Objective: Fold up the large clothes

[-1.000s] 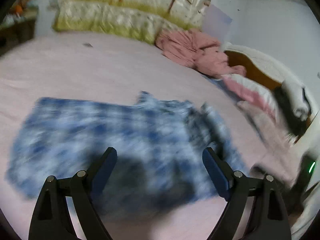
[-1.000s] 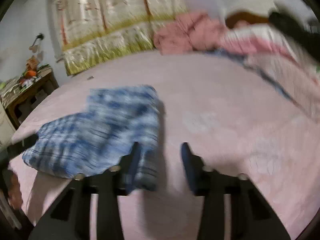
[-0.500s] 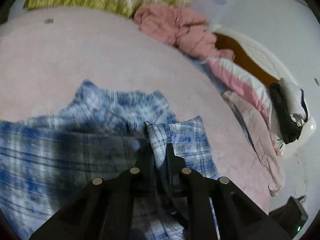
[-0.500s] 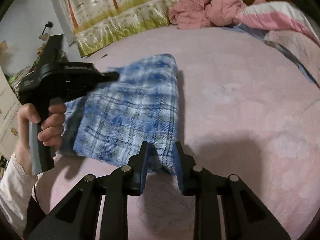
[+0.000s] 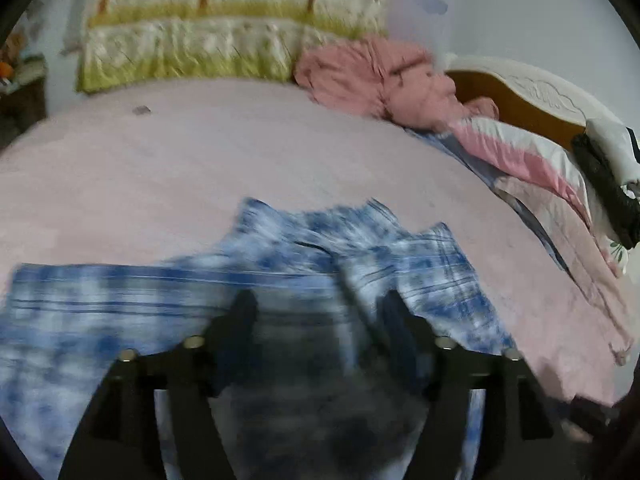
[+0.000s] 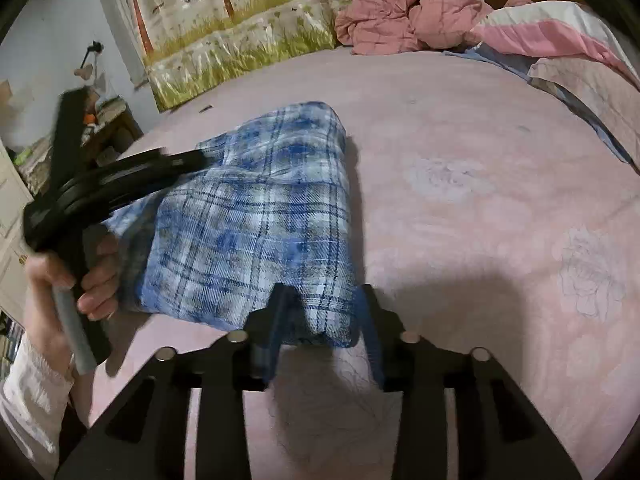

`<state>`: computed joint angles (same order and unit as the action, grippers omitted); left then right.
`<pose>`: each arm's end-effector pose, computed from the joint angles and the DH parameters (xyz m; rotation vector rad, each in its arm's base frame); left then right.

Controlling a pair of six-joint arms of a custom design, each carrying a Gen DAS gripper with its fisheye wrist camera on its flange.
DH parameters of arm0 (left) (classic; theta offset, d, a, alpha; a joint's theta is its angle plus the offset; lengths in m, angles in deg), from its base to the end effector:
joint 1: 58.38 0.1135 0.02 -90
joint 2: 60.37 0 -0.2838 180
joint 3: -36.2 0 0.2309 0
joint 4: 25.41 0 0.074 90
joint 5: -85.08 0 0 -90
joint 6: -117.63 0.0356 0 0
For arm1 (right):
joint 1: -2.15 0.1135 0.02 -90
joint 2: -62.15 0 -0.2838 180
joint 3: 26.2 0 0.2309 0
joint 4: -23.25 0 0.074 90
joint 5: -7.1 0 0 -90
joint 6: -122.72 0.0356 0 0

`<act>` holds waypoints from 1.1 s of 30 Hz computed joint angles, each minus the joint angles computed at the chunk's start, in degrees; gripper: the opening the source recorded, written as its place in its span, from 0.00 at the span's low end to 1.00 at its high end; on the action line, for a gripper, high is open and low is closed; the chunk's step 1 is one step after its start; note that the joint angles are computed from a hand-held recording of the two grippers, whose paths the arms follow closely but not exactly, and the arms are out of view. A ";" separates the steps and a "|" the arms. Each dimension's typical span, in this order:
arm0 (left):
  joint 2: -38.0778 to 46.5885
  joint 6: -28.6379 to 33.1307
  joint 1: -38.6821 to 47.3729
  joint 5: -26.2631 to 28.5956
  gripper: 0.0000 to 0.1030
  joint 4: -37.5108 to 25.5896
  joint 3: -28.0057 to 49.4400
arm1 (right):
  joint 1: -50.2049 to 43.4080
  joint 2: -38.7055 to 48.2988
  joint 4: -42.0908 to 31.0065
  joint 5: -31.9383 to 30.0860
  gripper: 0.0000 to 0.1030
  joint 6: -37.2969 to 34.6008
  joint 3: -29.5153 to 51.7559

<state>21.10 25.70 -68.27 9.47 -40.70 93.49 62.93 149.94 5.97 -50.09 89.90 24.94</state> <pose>0.2667 -0.0555 0.2306 0.2912 2.2450 -0.3936 0.1416 0.2136 0.1753 0.1498 2.3316 0.2961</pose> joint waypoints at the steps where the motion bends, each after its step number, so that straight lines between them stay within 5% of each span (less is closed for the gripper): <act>1: -2.42 1.03 1.54 0.40 0.85 -1.13 -0.93 | 0.07 -0.03 -0.09 0.34 0.43 -0.10 0.11; 9: -19.00 9.86 25.35 15.15 0.86 -12.63 -7.83 | 2.63 2.71 -7.19 6.56 0.78 3.67 3.62; 12: -22.24 14.65 30.75 14.26 0.86 -14.12 -10.88 | 4.87 1.90 -6.79 11.29 0.79 3.54 4.28; 17: -23.37 20.66 40.74 14.93 0.86 -14.66 -13.83 | 8.10 3.75 -0.61 13.15 0.79 -6.59 8.14; 25: -18.68 20.18 49.15 19.57 0.86 -12.16 -11.83 | 2.00 19.95 -17.94 7.95 0.78 -11.56 33.71; 28: -18.59 20.17 49.15 17.11 0.87 -9.32 -13.01 | -0.65 28.76 -32.10 5.27 0.64 -9.67 46.35; 31: -16.57 20.42 48.72 15.73 0.86 -8.80 -12.64 | -1.05 31.71 -36.55 7.43 0.27 -7.39 49.46; 33: -15.79 20.01 48.99 16.39 0.86 -9.65 -11.96 | -0.50 29.02 -34.33 9.60 0.17 -5.56 46.62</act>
